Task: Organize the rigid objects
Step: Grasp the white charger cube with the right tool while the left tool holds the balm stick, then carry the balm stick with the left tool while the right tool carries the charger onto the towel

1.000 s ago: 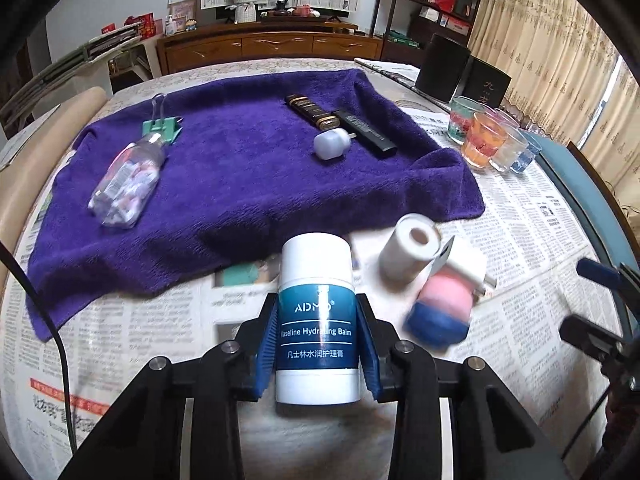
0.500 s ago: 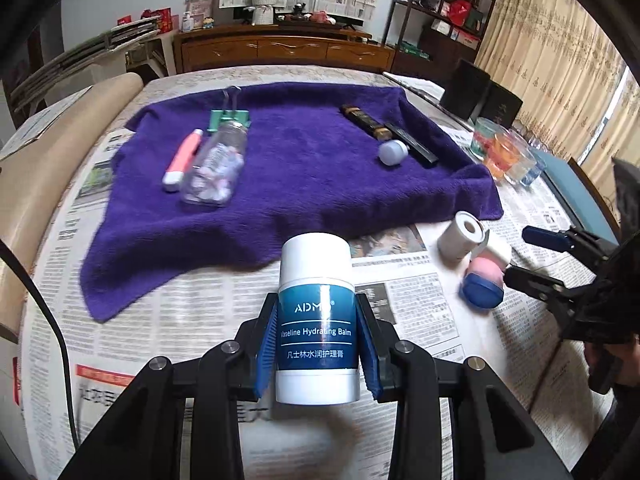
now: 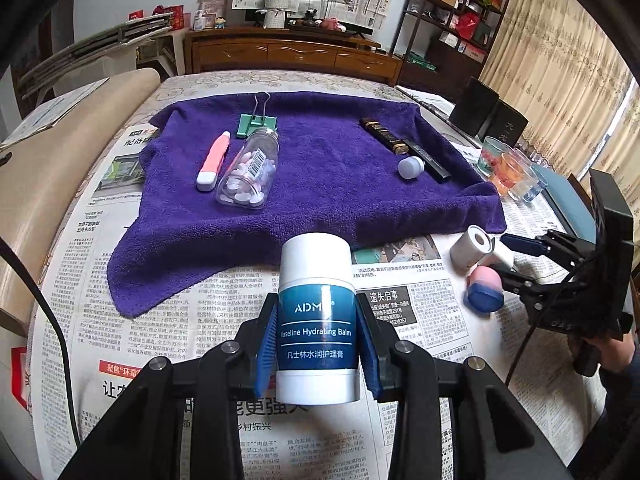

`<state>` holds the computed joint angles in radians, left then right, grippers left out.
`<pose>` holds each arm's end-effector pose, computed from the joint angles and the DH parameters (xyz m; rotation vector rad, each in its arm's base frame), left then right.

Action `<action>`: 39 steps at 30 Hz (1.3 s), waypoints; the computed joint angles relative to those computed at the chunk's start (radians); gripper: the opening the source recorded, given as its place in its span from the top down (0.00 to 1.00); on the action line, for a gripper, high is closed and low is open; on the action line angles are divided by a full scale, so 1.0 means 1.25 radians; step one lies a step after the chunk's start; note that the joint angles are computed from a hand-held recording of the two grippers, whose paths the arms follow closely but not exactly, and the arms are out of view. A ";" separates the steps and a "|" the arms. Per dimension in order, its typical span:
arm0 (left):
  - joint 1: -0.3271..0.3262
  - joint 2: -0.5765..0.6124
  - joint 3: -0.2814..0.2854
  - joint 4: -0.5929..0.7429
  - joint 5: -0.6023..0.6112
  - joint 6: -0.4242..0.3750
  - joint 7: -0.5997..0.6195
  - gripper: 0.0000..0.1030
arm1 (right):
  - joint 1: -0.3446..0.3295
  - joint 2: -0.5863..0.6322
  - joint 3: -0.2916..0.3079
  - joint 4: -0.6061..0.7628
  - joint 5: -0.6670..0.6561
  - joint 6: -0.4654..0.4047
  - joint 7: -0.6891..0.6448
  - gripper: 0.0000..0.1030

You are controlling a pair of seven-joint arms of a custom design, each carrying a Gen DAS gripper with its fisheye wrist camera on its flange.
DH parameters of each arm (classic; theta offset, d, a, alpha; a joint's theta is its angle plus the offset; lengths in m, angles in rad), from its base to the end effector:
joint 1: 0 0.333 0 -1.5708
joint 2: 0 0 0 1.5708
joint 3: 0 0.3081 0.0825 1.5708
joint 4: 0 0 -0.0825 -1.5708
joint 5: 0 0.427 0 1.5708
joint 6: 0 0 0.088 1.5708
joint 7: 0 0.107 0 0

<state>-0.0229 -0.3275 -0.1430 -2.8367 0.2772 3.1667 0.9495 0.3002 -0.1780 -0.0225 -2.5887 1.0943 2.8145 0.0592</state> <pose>0.4210 -0.0918 0.3202 -2.0450 1.7275 -0.7541 0.4700 0.0890 0.3063 -2.3494 0.9488 -0.3298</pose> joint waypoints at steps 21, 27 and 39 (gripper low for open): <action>-0.034 -0.035 0.042 0.000 -0.018 -0.015 0.020 0.67 | 0.007 -0.081 -0.021 -0.050 -0.013 -0.059 -0.002 0.73; -0.087 -0.015 0.099 0.058 -0.054 -0.043 0.085 0.67 | -0.004 -0.092 -0.037 -0.020 -0.032 -0.101 0.051 0.73; -0.052 0.154 0.072 0.252 -0.097 -0.091 0.186 0.67 | -0.016 0.055 0.004 0.199 -0.017 -0.142 0.114 0.73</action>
<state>-0.0879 -0.1351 -0.0527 -2.5216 0.1556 3.0533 1.1820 0.2796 -0.1097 -0.0175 -2.3398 1.0724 2.6369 0.2015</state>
